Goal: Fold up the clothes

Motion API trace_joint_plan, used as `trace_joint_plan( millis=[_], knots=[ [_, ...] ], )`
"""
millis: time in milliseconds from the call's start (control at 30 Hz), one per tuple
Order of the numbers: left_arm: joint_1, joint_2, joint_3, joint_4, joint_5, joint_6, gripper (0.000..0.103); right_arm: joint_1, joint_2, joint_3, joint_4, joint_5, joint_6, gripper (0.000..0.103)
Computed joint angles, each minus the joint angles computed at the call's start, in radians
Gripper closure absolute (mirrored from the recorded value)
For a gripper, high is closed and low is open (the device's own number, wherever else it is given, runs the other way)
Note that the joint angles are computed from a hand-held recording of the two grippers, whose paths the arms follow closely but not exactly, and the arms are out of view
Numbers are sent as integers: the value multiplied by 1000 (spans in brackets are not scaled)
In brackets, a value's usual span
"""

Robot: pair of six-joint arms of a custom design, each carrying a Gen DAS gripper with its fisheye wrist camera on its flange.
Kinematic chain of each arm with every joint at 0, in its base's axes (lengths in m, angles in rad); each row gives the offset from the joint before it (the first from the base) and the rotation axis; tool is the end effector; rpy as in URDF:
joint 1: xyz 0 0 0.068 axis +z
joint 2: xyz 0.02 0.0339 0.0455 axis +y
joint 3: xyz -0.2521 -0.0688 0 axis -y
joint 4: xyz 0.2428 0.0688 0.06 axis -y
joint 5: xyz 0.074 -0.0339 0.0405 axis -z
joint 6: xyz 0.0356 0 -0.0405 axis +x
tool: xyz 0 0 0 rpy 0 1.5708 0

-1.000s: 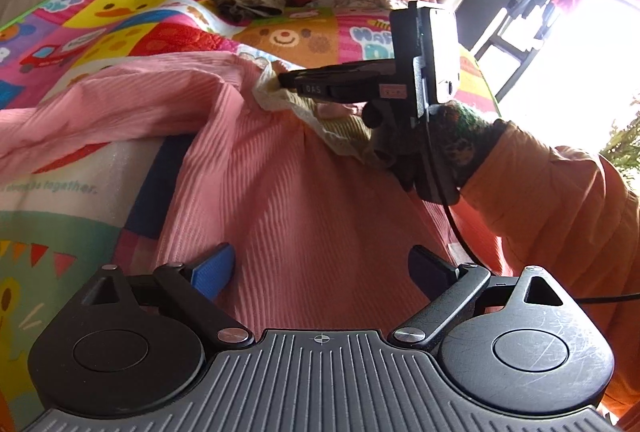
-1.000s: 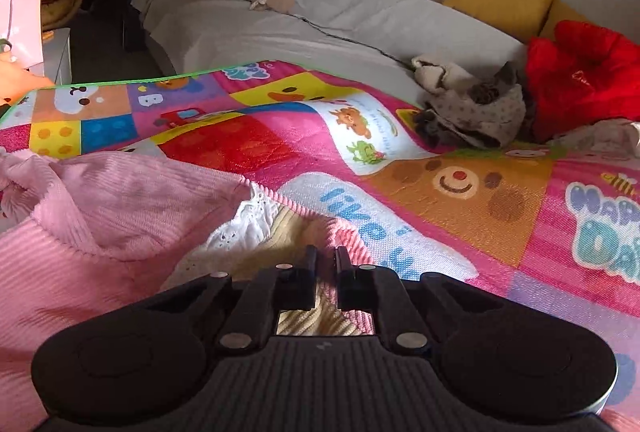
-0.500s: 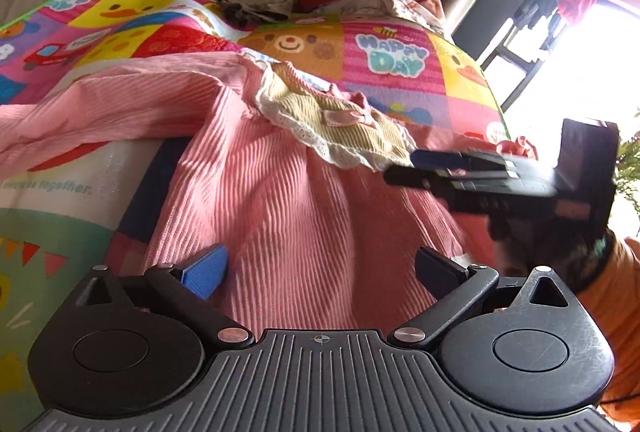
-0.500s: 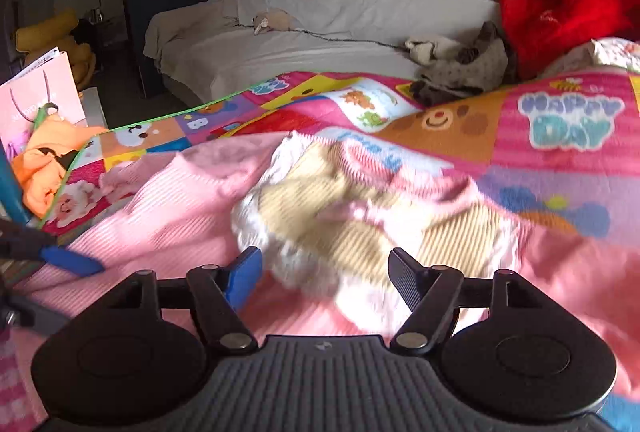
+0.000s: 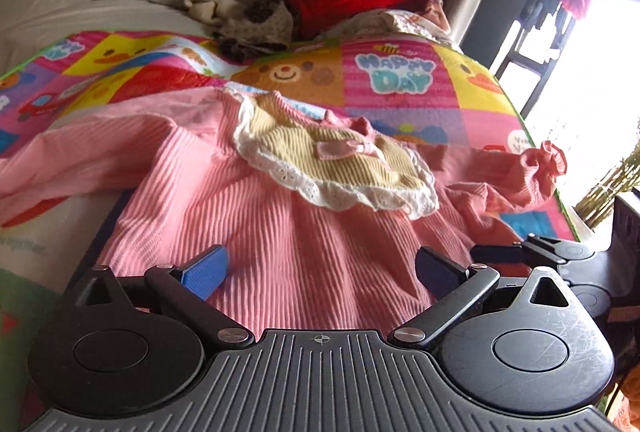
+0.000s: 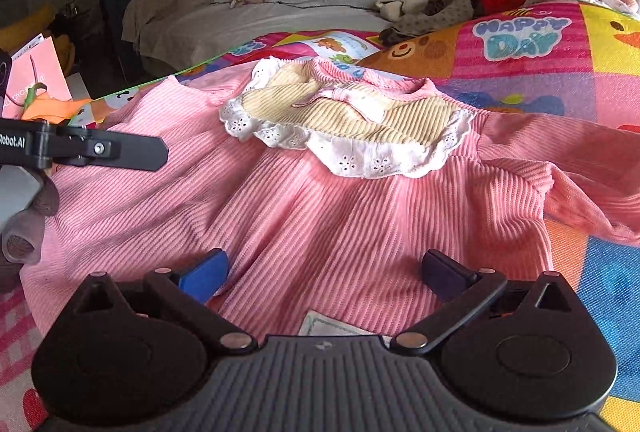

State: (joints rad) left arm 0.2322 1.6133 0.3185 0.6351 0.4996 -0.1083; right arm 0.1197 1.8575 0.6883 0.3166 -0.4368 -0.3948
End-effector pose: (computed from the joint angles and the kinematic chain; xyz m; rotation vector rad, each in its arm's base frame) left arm 0.2353 0.0381 0.0836 -0.1000 2.1765 -0.4850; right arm 0.3073 0.0521 0.0753 -0.7864 2.2206 0.3953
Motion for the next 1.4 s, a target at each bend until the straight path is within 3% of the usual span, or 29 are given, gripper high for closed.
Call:
trace_joint_plan(
  millis=[300,400,533,633,733,800,833,867,900,933,1033,1200,1400],
  knots=[
    [47,49,-22,93,78,-24,0,15,-29,14,-74,34,15,0],
    [61,62,-21,109,102,-37,0,-42,-112,-66,12,34,71,0],
    [66,66,-22,116,112,-43,0,-168,-221,-154,245,210,224,0],
    [71,70,-22,121,120,-48,0,-278,-198,-92,329,329,326,0],
    [76,72,-20,120,127,-49,0,-331,-54,58,384,438,300,9],
    [77,73,-20,122,129,-52,0,-346,61,188,358,447,251,14],
    [78,74,-20,123,131,-53,0,-347,109,242,342,448,233,29],
    [80,75,-20,125,134,-55,0,-340,129,279,303,435,219,58],
    [83,77,-20,127,139,-57,0,-333,144,315,258,418,206,73],
    [86,79,-20,129,143,-58,0,-317,139,327,233,414,185,95],
    [91,85,-20,138,153,-66,0,-222,30,261,270,421,114,100],
    [100,97,-22,153,168,-72,0,-16,-169,263,135,307,155,100],
    [110,98,-21,150,182,-73,0,251,-98,410,38,292,186,100]
  ],
)
